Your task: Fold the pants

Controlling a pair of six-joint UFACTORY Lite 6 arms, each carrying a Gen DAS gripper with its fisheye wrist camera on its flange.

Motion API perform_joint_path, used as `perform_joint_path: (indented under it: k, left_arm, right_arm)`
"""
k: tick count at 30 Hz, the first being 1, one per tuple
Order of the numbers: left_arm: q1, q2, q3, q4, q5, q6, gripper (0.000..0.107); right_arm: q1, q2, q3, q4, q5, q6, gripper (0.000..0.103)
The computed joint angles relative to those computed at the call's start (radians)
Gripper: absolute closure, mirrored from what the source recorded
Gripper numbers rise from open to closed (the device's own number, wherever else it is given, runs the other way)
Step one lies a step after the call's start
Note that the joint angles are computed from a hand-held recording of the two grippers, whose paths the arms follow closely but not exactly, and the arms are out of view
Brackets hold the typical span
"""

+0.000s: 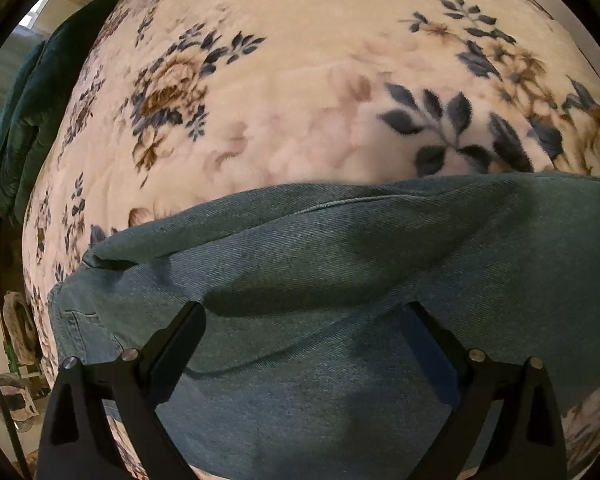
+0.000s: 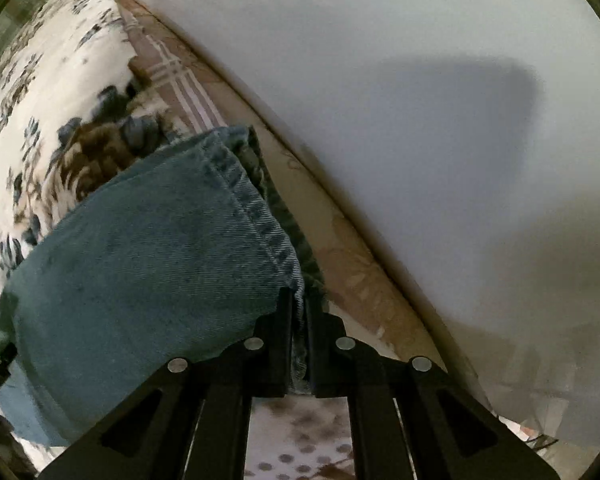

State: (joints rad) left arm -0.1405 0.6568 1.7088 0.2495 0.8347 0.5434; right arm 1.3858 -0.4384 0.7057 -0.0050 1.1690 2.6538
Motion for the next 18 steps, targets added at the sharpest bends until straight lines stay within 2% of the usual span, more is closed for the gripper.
perform_joint_path:
  k: [1,2,3,5,8,11,13,14,15,17,18]
  left_arm:
    - [0.0,0.0,0.001,-0.005,0.003,0.003,0.007]
    - [0.0,0.005,0.008,-0.011,0.011,0.005,0.007]
    - [0.0,0.01,0.016,-0.017,0.019,0.007,0.007]
    - [-0.002,0.009,0.019,-0.021,0.023,0.007,0.007]
    - [-0.011,0.006,0.021,-0.026,0.02,-0.001,0.007]
    - [-0.03,0.003,0.016,-0.026,0.003,-0.023,0.007]
    - [-0.044,0.007,0.007,-0.008,-0.007,-0.038,0.007]
    - [-0.05,0.011,0.006,-0.003,-0.007,-0.042,0.007]
    - [-0.055,0.01,0.002,-0.001,-0.013,-0.045,0.007]
    - [-0.059,0.008,0.001,-0.007,-0.013,-0.036,0.007]
    - [-0.058,0.006,0.0,-0.012,-0.016,-0.031,0.007]
  right_arm:
    - [-0.021,-0.035,-0.005,0.004,0.019,-0.018,0.087]
    - [-0.045,-0.066,0.01,-0.002,0.071,-0.039,0.076]
    - [-0.101,-0.089,0.037,-0.016,0.139,-0.09,0.054]
    - [-0.143,-0.108,0.088,-0.082,0.236,-0.135,0.026]
    - [-0.352,-0.143,0.067,-0.089,0.23,-0.421,0.026]
    - [-0.652,-0.165,-0.067,-0.064,0.073,-0.735,0.026]
    - [-0.818,-0.187,-0.169,0.023,-0.085,-0.944,0.032]
    - [-0.867,-0.153,-0.171,0.062,-0.101,-1.044,0.051]
    - [-0.875,-0.077,-0.144,0.059,-0.075,-1.102,0.084]
    - [-0.794,0.073,-0.022,-0.012,0.053,-1.112,0.091]
    - [-0.752,0.137,0.052,-0.052,0.135,-1.093,0.099]
